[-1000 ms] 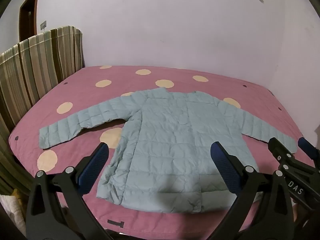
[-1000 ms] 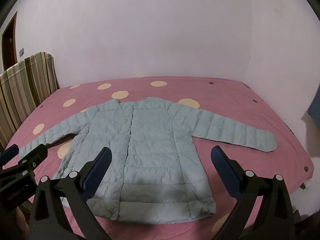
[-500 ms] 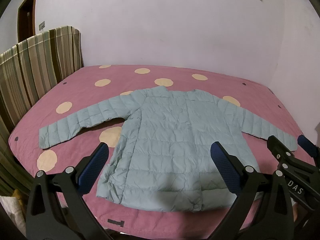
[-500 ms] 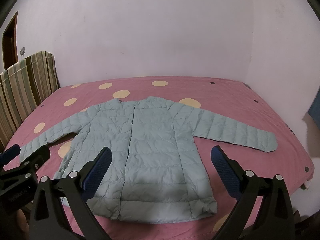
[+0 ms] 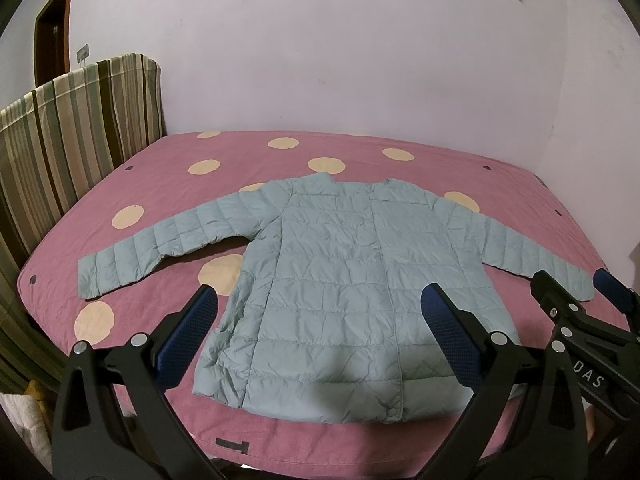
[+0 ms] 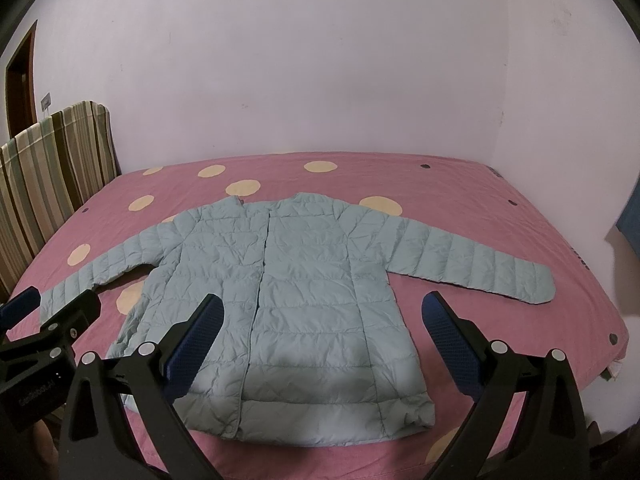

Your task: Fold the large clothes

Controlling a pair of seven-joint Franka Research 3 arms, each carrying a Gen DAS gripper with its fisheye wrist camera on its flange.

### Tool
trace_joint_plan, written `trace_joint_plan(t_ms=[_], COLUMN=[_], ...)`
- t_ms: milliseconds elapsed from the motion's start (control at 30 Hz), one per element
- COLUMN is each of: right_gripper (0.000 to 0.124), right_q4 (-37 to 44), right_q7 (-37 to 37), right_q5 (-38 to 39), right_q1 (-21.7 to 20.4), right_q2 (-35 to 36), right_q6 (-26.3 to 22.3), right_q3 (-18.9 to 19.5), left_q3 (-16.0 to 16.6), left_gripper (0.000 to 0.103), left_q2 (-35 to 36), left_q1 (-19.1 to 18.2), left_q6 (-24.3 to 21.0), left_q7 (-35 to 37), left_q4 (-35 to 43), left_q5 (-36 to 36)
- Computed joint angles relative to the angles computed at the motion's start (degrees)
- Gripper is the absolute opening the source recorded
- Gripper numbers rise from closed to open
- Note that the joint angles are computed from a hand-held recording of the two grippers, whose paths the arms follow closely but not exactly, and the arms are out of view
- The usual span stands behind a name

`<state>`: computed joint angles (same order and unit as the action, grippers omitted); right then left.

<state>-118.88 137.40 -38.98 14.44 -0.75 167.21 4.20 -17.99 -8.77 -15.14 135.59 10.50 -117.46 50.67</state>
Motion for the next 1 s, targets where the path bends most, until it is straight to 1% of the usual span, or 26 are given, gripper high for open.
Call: trace_joint_plan(t_ms=[1000], right_gripper=[0.098], right_q4=[-0.25], right_q7=[-0.23], right_q5=[0.11], right_q1=[-0.21], right_q2=[-0.31], right_q6=[-0.09], right_q3=[0.18], left_q3=[-0.07], left_gripper=[0.101], left_q2=[0.19], left_q1=[-0.30], left_q6=[-0.33], left_q7=[-0.56], left_q4=[0.03], left_q5=[0.63])
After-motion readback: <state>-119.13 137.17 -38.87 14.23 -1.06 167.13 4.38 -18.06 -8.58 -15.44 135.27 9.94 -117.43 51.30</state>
